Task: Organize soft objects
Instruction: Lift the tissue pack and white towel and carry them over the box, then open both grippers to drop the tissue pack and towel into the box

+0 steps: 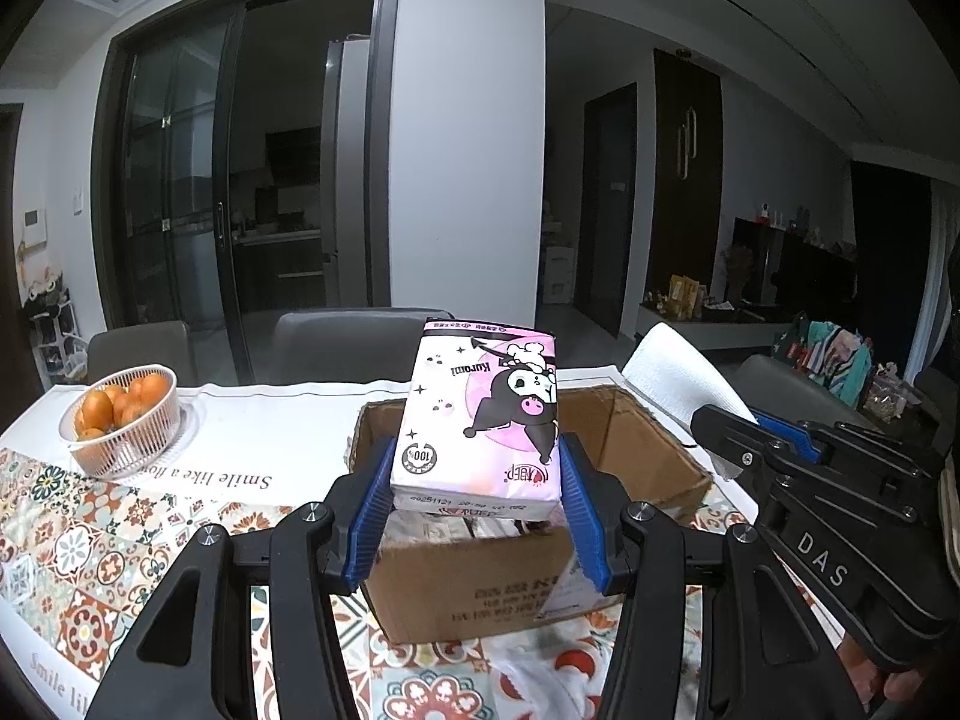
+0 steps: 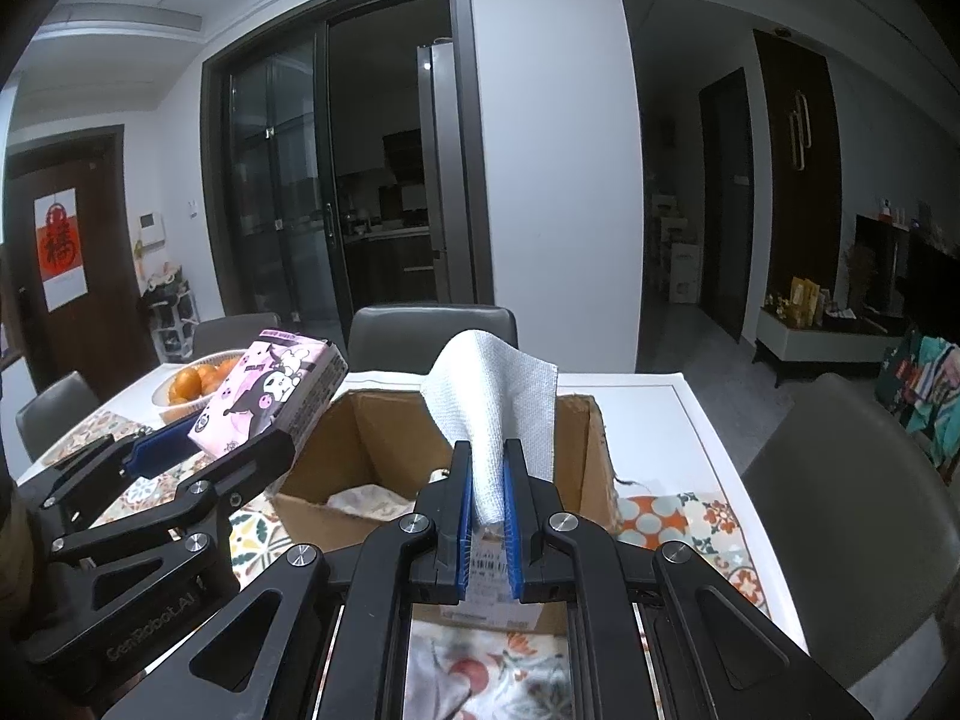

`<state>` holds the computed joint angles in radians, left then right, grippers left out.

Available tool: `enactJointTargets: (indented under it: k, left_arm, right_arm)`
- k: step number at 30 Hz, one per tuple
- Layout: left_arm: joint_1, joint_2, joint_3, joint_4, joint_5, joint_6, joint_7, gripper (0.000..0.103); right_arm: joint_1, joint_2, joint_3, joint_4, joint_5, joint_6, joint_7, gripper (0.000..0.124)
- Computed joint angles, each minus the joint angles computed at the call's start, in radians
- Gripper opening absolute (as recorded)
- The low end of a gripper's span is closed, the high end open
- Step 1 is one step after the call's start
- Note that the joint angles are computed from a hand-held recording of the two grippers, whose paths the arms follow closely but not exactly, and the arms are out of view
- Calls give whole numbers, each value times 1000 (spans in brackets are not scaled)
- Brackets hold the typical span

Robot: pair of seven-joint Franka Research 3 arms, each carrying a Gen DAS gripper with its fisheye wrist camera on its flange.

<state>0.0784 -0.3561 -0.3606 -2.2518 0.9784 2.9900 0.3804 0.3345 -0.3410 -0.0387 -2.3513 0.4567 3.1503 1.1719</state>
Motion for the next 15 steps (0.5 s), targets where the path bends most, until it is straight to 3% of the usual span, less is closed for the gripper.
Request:
enactJointTargets:
  k: [5, 11, 15]
  left_arm:
    - [6, 59, 0, 43, 34, -9, -11, 52]
    - [-47, 129, 41, 86, 40, -36, 5, 52]
    - [-86, 173, 71, 109, 22, -56, 41, 52]
  right_arm:
    - [6, 51, -9, 43, 3, -5, -7, 10]
    - [16, 112, -24, 93, 41, -25, -43, 10]
    - [-13, 152, 0, 122, 51, -46, -43, 10]
